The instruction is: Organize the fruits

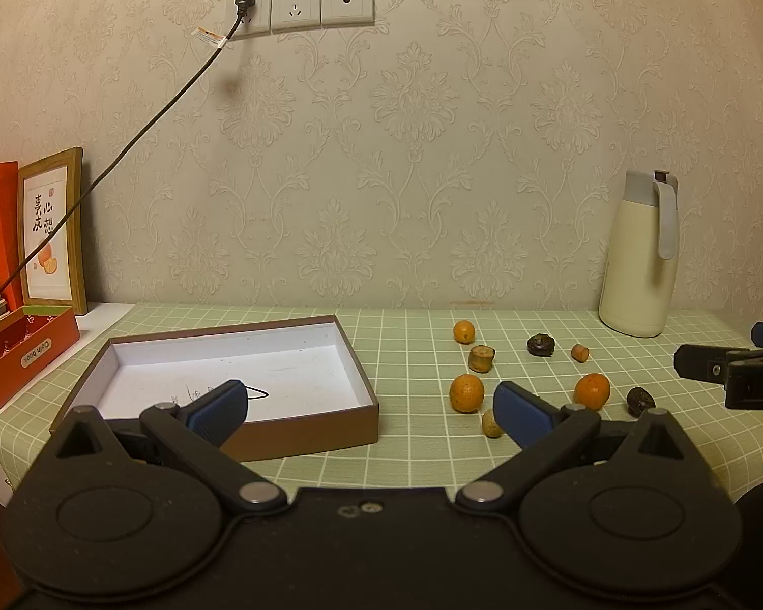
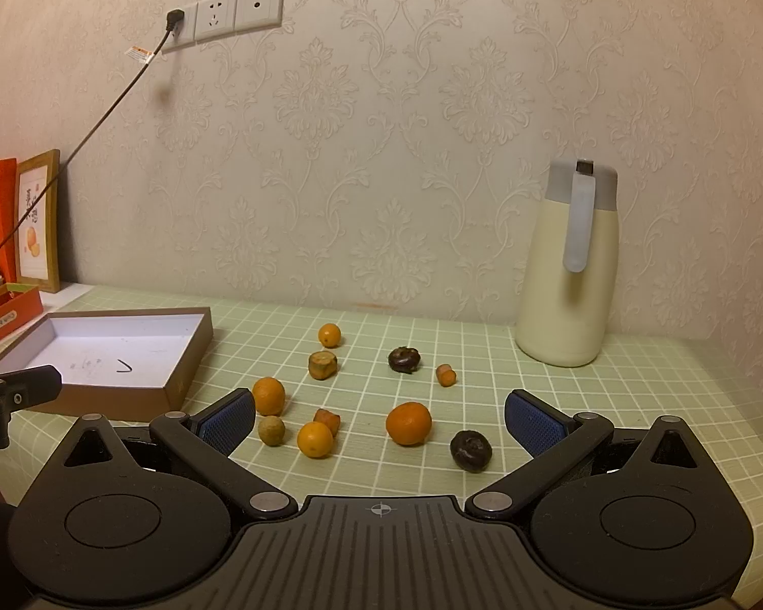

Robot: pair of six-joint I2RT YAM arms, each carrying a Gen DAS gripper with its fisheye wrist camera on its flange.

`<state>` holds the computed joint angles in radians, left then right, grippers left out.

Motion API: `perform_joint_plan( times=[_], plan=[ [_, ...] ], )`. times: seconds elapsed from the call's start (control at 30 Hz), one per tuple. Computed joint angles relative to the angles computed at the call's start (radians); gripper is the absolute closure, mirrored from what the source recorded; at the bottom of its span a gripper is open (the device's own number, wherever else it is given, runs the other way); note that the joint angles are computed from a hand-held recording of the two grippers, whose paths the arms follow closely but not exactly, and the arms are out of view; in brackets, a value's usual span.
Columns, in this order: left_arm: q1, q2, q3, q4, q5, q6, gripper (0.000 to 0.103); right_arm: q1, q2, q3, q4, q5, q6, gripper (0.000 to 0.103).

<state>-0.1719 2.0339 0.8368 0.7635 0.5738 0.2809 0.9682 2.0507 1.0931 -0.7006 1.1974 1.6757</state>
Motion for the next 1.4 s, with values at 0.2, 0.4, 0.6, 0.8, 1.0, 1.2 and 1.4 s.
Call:
perform_joint_plan(
  times=[0.2,0.4,0.6,0.8,1.0,1.2,1.4],
  plan=[
    [-0.001,0.001,0.001,0.0,-0.001,0.0,0.006,-0.001,-0.01,-0.009,0.002,0.001,-0.004,0.0],
    [0.0,0.0,0.0,0.0,-0.001,0.0,0.006,-0.001,-0.009,-0.01,0.002,0.001,-0.002,0.0],
    [0.0,0.0,0.0,0.001,0.0,0.001,0.006,0.001,-0.011,-0.007,-0.006,0.001,0.003,0.0],
    [-0.001,0.001,0.0,0.002,-0.001,0.001,0.006,0.001,-0.009,-0.006,-0.008,0.002,0.006,0.0],
    [0.0,0.001,0.0,0.001,0.0,0.002,0.006,0.002,-0.008,-0.005,-0.009,0.002,0.006,0.0],
    [-0.001,0.001,0.0,0.001,-0.001,0.002,0.006,0.002,-0.008,-0.004,-0.01,0.002,0.006,0.0],
    [0.0,0.0,0.0,0.001,0.0,0.003,0.006,0.001,-0.006,-0.002,-0.012,0.002,0.007,0.0]
  ],
)
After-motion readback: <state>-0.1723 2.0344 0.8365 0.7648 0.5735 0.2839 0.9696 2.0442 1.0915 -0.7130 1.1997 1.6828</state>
